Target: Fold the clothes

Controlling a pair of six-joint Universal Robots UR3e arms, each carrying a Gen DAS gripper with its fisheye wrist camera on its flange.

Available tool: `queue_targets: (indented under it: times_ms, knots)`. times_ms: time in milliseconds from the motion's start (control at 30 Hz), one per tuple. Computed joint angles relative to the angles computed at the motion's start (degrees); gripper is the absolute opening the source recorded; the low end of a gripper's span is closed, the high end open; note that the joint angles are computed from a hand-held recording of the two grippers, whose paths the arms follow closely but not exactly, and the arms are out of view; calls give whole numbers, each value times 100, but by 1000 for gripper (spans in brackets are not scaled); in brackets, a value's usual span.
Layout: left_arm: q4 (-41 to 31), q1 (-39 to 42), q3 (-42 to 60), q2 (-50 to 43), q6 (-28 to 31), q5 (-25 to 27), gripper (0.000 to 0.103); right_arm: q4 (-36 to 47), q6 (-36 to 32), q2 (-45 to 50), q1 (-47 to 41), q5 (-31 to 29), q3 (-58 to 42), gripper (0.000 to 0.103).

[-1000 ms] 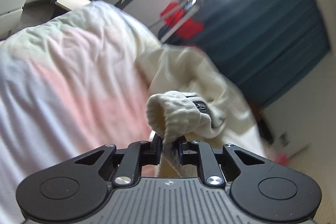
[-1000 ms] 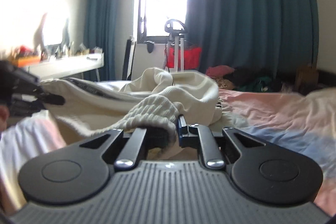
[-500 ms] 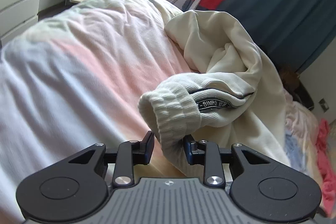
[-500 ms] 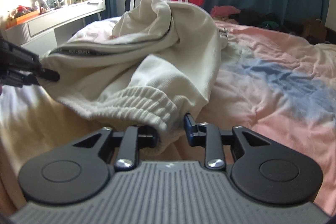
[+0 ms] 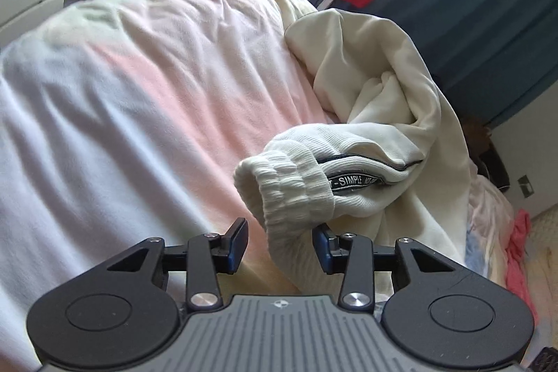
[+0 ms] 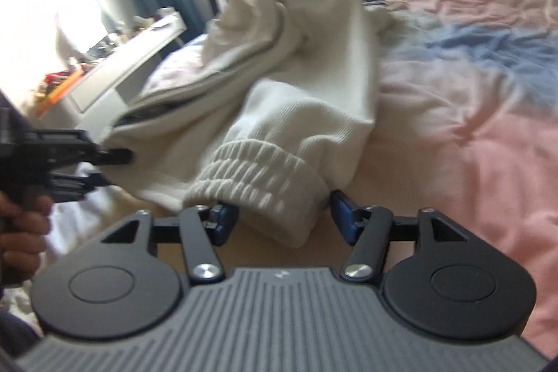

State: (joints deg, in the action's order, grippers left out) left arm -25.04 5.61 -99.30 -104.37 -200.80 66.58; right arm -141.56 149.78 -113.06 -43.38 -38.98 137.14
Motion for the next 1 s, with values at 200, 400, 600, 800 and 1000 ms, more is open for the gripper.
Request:
queue_targets:
  times_ms: [200,400,600,800,1000]
  knots:
    - [-35,37,163,110,1315,-105,46,1861,-539,-242,-463,509,-378,83]
    - [710,230,-344,55,2468,-379,48,2992,15,290,-1268,1377,-636,83]
    - [1192,23,-472,-23,3090,-64,48,1058,1609,1652,-743,1421,-673,82]
    - [961,81,-60,-436,2601,-65,48,69,1986,2030,-306,844,-790,82]
    - [735,387,-227,-174,2779,-577,48,120,1748,2107,-156,713,-914,53]
